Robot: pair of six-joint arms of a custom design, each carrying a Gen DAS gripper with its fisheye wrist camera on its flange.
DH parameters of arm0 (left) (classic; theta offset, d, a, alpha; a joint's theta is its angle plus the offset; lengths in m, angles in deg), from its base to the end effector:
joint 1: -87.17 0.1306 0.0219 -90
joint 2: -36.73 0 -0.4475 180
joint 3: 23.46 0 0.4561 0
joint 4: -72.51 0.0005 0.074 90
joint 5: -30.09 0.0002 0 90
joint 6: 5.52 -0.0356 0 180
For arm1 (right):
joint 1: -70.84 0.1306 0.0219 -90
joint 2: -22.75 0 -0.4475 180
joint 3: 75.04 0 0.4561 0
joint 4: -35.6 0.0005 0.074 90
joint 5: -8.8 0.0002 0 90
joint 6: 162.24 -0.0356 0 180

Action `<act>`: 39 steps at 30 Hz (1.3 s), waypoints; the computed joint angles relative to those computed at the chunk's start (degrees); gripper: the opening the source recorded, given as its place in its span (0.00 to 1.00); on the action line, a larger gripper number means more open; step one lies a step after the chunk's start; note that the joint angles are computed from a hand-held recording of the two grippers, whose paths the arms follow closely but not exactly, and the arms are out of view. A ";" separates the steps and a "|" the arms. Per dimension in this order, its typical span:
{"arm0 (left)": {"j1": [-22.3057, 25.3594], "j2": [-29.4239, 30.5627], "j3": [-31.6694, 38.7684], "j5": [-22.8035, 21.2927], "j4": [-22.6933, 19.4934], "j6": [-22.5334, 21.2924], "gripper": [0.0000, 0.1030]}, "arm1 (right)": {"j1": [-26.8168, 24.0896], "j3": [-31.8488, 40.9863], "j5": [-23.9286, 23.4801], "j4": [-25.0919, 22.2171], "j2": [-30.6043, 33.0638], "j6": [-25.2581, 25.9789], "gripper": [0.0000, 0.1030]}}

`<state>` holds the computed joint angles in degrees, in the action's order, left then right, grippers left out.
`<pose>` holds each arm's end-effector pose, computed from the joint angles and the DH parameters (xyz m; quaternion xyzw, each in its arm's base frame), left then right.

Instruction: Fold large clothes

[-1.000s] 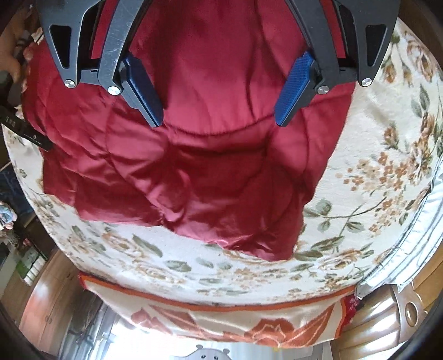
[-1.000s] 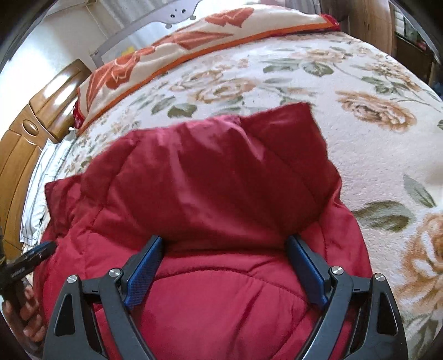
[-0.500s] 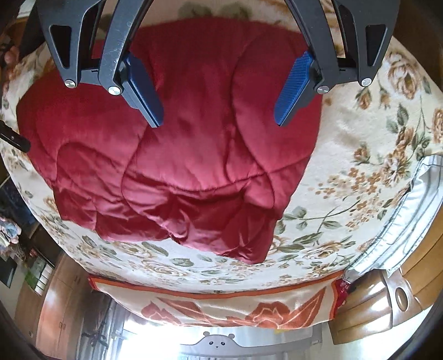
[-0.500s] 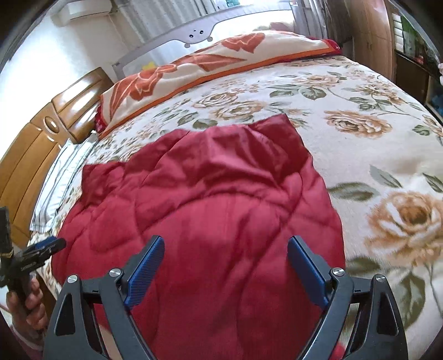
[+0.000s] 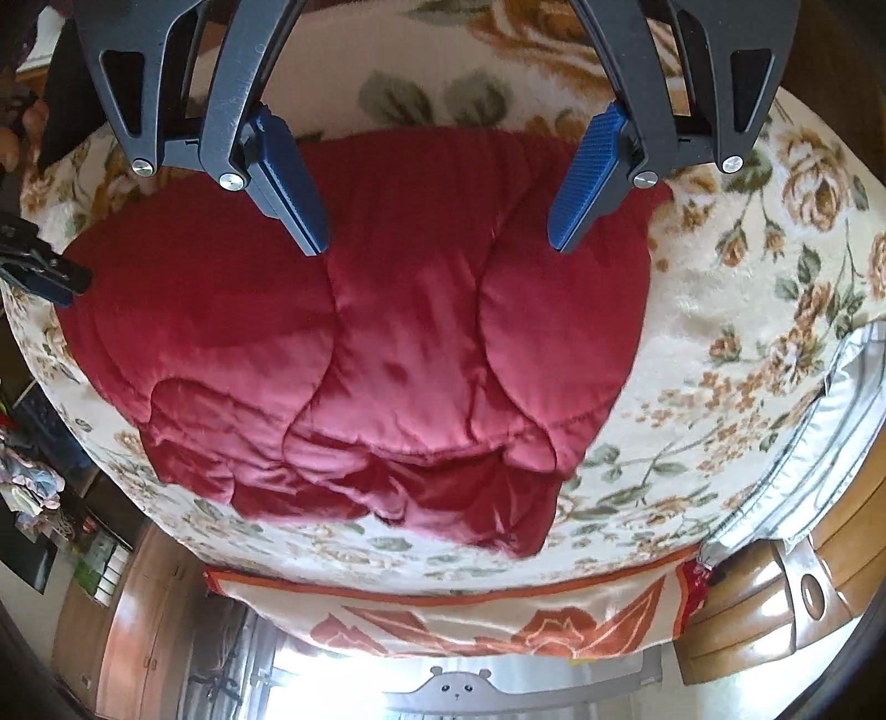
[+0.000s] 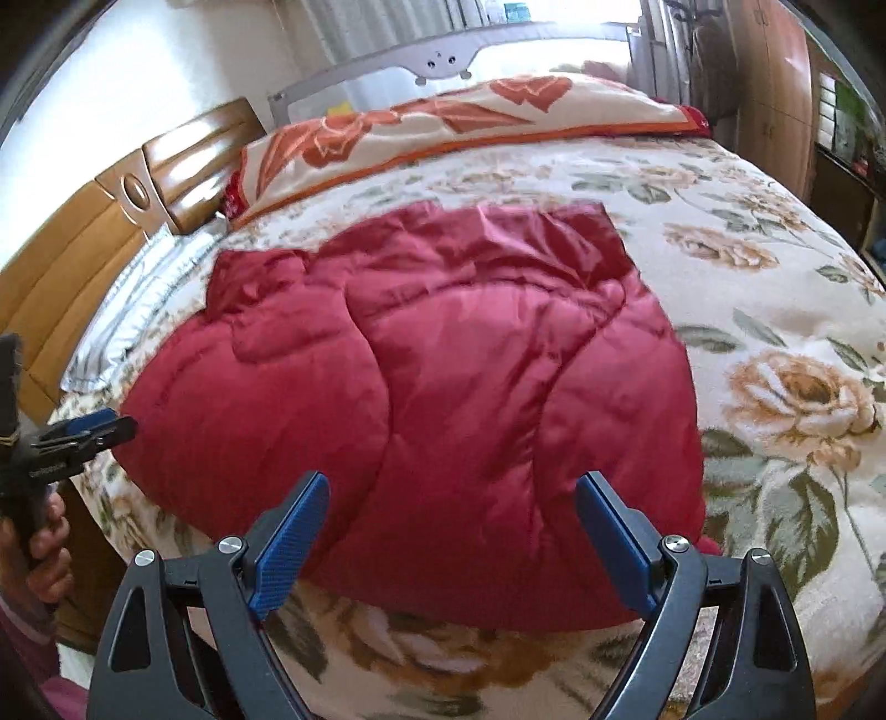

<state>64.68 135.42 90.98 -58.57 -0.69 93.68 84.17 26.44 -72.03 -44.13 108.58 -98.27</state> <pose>0.5421 -0.2259 0.6043 0.1143 0.9530 -0.0873 0.2665 0.4647 0.1038 0.6017 0.1253 0.9635 0.0019 0.2367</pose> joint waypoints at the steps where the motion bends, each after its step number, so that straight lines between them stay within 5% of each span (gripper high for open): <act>1: 0.07 -0.12 -0.23 0.18 0.03 0.15 0.78 | -0.08 -0.99 0.26 -0.01 -0.32 -0.18 0.89; 20: -0.30 1.33 -3.59 -2.01 3.58 1.28 0.91 | -0.24 -7.88 -0.01 5.09 -3.80 -0.95 0.91; 28: -0.36 1.77 -2.71 -2.17 2.40 1.57 0.91 | 1.39 -3.40 2.64 1.19 -2.21 -1.60 0.91; 39: -0.49 1.71 -2.68 -2.56 2.26 1.39 0.91 | -0.45 -2.99 -0.33 1.50 -0.42 0.25 0.91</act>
